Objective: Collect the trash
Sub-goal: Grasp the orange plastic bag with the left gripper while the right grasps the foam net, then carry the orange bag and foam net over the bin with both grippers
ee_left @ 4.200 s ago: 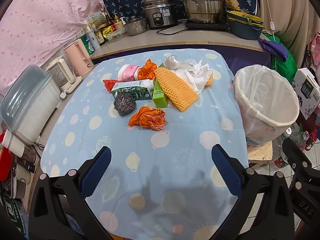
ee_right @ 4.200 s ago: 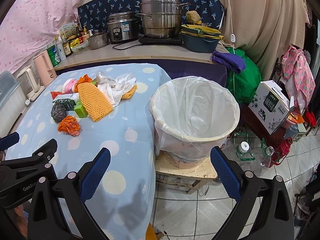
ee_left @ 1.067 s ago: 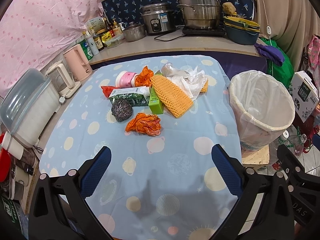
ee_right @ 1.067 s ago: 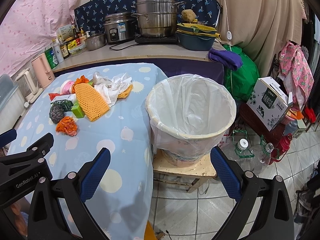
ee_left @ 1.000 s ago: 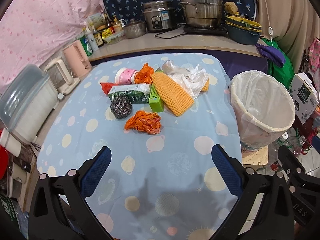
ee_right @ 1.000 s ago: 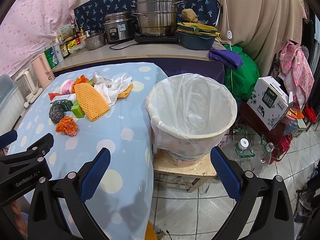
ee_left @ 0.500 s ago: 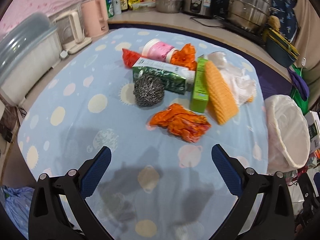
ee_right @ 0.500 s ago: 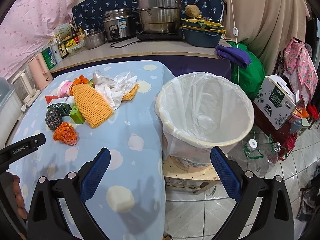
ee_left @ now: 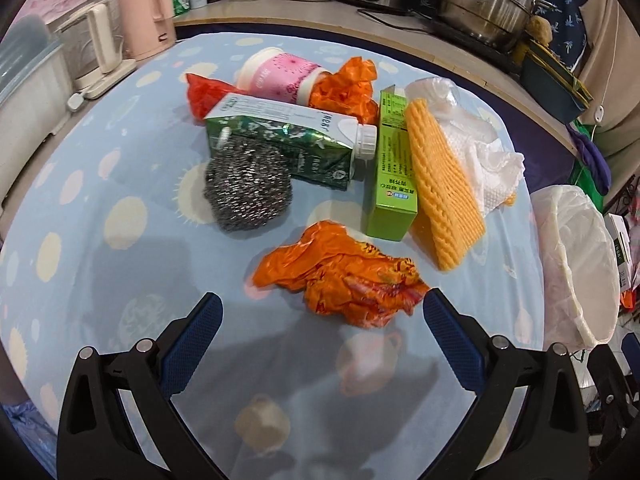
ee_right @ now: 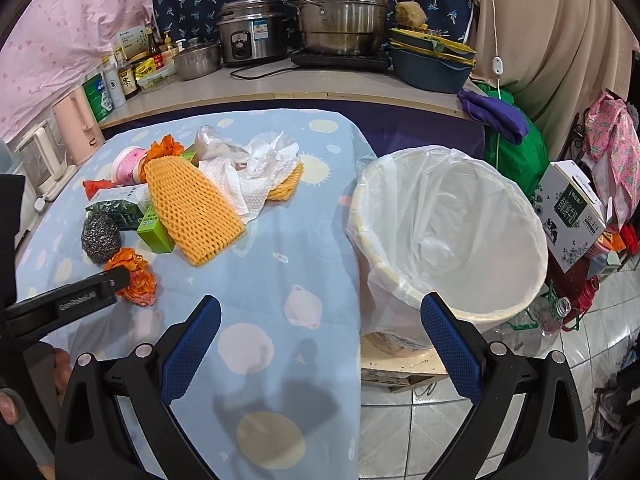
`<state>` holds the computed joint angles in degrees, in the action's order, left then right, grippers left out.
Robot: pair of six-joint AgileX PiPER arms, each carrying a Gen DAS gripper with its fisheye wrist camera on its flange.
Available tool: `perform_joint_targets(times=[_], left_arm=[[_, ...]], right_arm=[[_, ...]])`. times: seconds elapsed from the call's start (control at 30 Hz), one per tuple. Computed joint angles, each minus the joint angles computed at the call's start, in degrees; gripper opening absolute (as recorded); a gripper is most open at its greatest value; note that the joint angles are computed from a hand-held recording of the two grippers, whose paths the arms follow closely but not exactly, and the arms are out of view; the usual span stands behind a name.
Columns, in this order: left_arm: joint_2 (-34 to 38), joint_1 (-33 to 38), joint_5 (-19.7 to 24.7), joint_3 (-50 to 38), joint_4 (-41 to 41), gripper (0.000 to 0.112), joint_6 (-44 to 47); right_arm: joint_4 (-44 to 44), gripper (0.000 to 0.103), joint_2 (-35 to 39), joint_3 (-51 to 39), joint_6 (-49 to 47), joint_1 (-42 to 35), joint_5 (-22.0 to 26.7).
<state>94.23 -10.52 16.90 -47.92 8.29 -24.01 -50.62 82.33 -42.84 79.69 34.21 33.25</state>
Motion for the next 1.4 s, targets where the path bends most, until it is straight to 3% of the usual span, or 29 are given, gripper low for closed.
perform_joint_targets(times=[0.23, 0.33, 0.4, 0.5, 0.6, 0.8, 0.9, 1.17, 1.23, 1.4], left_arm=[[4.13, 1.90, -3.85, -1.35, -9.68, 0.093, 11.23], [5.60, 3.26, -3.12, -2.53, -20.62, 0.076, 23.18], [6.94, 4.09, -1.69, -3.88, -24.85, 0.056, 27.93], [7.46, 4.50, -1.64, -4.44, -24.28, 0.041, 28.34], [7.69, 5.55, -0.75, -4.89, -29.01, 0.036, 33.47], [6.41, 7.71, 0.67, -4.07, -37.90, 0.031, 43.40], [5.40, 8.79, 1.41, -3.46, -41.14, 0.031, 47.16], [3.05, 10.47, 2.04, -1.97, -42.07, 0.031, 48.66], [2.46, 10.66, 2.02, -1.53, -41.85, 0.031, 48.43], [0.70, 11.13, 2.33, -0.21, -42.30, 0.031, 48.66]], right_arm=[[0.70, 0.096, 4.82, -3.51, -1.33, -1.66, -2.93], [1.35, 0.096, 6.96, -5.38, -2.51, -2.35, -4.68], [1.41, 0.096, 8.71, -6.88, -3.00, -2.55, -5.74], [0.79, 0.096, 11.44, -9.31, -3.52, -2.32, -6.93], [2.66, 0.095, 14.44, -11.93, -6.46, -2.86, -9.06], [8.71, 0.073, 20.77, -17.94, -15.02, -3.15, -12.30], [9.24, 0.066, 23.55, -20.14, -16.59, -2.70, -13.76], [11.74, 0.046, 29.40, -25.26, -21.10, -1.83, -13.86], [13.69, 0.025, 29.78, -25.48, -22.82, -2.12, -14.33], [10.43, 0.010, 27.48, -23.20, -19.39, -1.92, -15.64]])
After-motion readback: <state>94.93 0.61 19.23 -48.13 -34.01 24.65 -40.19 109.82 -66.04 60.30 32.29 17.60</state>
